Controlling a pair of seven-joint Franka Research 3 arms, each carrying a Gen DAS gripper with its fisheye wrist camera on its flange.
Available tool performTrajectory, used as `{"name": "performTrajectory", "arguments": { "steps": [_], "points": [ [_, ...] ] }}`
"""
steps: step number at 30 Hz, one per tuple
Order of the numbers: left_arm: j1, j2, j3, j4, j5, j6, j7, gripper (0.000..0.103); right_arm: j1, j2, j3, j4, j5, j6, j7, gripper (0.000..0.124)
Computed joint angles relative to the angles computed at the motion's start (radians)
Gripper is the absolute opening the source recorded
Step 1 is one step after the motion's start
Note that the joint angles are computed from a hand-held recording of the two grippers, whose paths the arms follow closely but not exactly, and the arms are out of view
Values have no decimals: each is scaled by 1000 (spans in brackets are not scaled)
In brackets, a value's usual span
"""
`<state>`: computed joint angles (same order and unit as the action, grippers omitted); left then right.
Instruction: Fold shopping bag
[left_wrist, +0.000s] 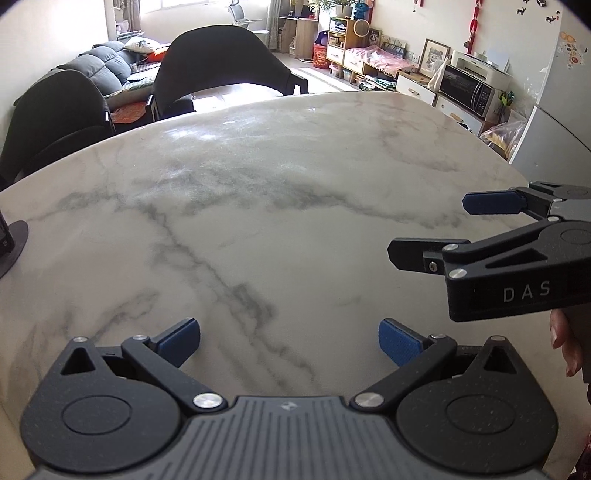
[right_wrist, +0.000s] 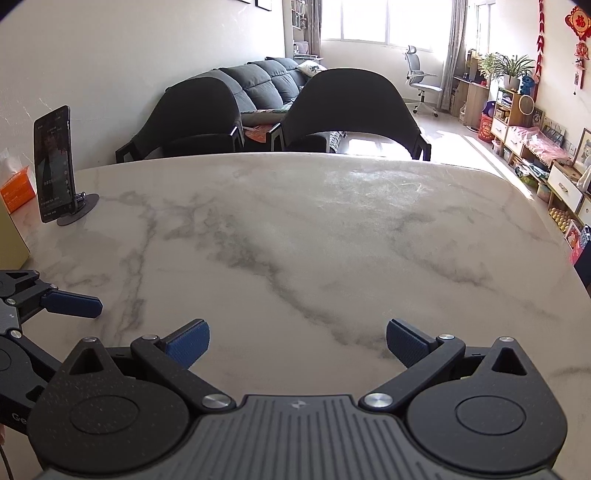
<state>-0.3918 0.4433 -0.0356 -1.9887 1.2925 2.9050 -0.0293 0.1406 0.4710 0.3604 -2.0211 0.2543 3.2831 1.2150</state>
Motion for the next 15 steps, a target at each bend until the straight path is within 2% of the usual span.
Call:
{"name": "performTrajectory", "arguments": {
  "steps": [4, 9, 15],
  "points": [
    [-29, 13, 2, 26, 5, -76, -56, 103, 22, 2, -28, 6, 10, -4, 14, 102],
    [-53, 31, -8, 62, 3, -175, -123, 103, 87, 7, -102, 20, 40, -10, 54, 102],
    [-63, 50, -20, 99, -40, -237, -137, 103, 162, 13, -192, 37, 79, -26, 121, 102]
  ]
}}
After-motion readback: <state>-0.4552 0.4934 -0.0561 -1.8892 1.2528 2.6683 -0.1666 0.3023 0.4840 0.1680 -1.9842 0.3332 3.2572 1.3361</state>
